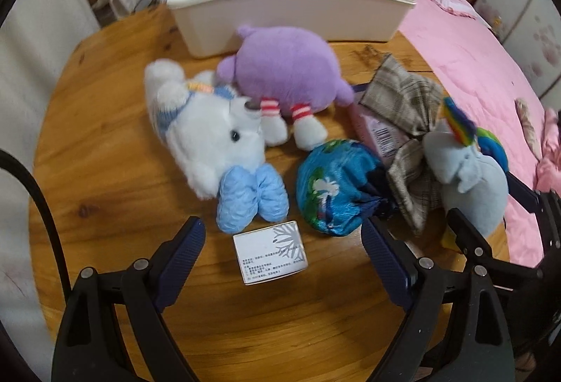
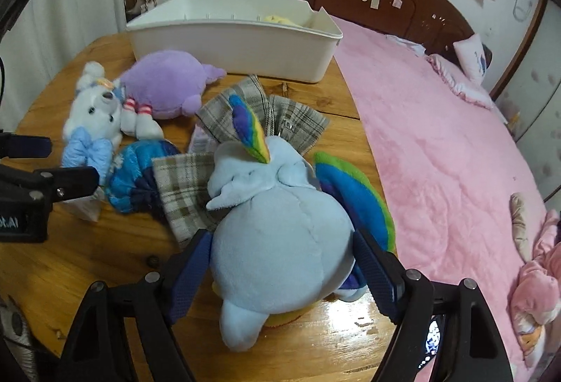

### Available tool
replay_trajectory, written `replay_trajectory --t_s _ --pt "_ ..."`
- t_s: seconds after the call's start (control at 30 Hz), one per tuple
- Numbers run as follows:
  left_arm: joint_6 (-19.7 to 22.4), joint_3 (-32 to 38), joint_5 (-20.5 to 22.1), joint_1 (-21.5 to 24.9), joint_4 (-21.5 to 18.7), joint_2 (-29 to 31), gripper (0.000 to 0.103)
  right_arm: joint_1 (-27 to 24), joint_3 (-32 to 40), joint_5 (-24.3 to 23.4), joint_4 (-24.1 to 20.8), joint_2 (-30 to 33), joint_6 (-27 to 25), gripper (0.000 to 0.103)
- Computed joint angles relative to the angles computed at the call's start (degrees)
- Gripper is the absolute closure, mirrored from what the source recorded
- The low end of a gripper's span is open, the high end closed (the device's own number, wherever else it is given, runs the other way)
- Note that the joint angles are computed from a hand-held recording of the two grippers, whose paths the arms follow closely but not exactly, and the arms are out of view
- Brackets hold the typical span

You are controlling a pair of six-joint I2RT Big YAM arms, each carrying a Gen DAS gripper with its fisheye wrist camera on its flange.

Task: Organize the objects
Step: 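Grasp the snowflake box with the left tool while the right grasps the blue pony, then lower the box and pony into the white tray and open both tools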

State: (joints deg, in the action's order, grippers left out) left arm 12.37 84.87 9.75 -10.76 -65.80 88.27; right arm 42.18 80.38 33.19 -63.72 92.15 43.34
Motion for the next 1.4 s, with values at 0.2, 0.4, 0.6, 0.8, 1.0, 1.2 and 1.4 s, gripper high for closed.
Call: replay_trajectory --t_s 0.2,0.4,0.6,0.8,1.0,1.2,1.4 --pt "-1.01 -0.8 0.72 0.54 0.38 0.75 0.014 0.32 1.14 2.72 -4.42 2.97 0.82 0.021" --pt "-0.92 -1.63 -0.26 0.48 -0.22 1.02 0.035 -0.33 -0.3 1.09 -3.65 2.26 3.39 0.026" --pt "-1.07 -2.62 -0.92 0.52 0.02 0.82 0.057 -0.12 -0.32 1.74 -3.44 2.3 3.3 0.027" --pt "-0.49 -3.33 -1.77 0.9 0.54 0.49 0.059 -0.45 -0.64 1.16 -2.54 1.9 3.3 0.028" --pt "-0.48 -4.19 -2.3 1.25 0.85 -0.5 0.059 -0.94 -2.52 -1.64 0.74 -0.25 3.52 0.031" --pt "0.15 -3.35 -2.03 1.06 0.96 -2.03 0.059 -0.6 -3.07 -4.03 3.06 -2.77 3.94 0.031" --pt "1.81 -1.76 0.36 1.87 0.24 -4.61 0.059 0.98 -1.8 -3.17 3.87 -5.23 4.53 0.031"
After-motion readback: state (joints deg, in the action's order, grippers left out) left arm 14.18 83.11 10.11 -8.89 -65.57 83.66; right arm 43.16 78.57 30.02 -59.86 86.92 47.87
